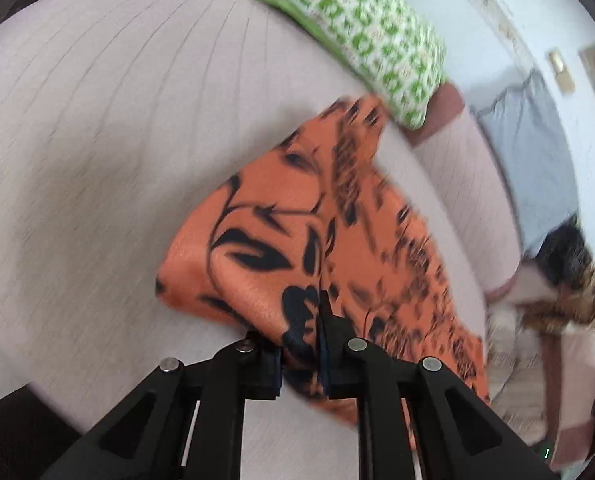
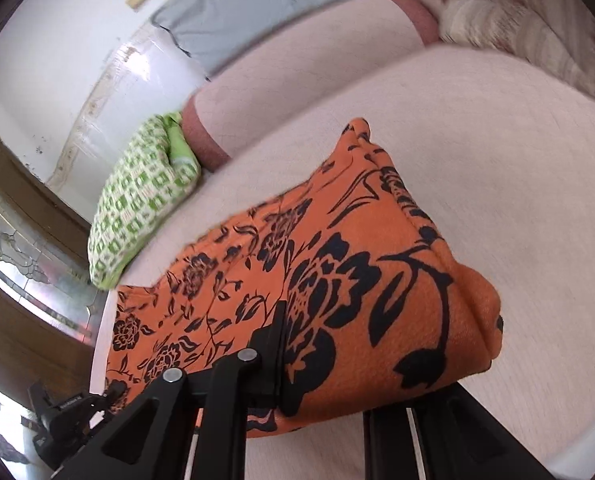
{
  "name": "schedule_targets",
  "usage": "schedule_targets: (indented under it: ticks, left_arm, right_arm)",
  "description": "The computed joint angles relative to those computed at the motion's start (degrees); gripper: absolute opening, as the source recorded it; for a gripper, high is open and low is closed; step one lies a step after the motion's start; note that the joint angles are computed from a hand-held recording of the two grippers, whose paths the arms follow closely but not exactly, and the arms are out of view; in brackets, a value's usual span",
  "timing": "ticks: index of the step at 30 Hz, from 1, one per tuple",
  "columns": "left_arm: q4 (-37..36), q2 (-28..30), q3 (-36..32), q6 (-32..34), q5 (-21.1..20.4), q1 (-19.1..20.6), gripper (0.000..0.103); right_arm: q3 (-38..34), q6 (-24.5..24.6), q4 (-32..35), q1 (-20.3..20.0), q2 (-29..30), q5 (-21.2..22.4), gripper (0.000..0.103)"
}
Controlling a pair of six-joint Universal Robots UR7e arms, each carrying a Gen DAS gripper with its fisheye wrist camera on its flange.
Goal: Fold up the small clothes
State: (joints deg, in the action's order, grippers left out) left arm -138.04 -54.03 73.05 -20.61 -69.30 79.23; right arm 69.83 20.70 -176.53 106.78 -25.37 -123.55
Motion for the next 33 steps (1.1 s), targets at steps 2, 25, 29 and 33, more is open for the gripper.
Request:
schedule_targets:
  ticks: [2, 25, 29, 33]
  left_arm:
    - [1.3, -3.2, 3.0, 1.0, 0.9, -0.3, 0.015]
    - [0.1, 7.5, -7.0, 22.2, 26.8, -4.0, 0.057]
    - [-6.3, 7.4, -6.9, 21.9, 25.1, -4.1, 0.058]
    - [-9.1, 10.9, -11.4, 23.4, 26.6, -4.7, 0.071]
  right_arm:
    - [2.5, 5.5, 7.4, -0.8, -2.7, 2.1, 0.019]
    - [2.5, 11.0, 13.9, -3.7, -4.4, 6.6, 0.021]
    - [-0.7, 8.6, 11.8, -3.3, -2.6, 4.0, 0.022]
    - [-8.4, 4.4, 10.3, -2.2, 1.6, 0.0, 0.022]
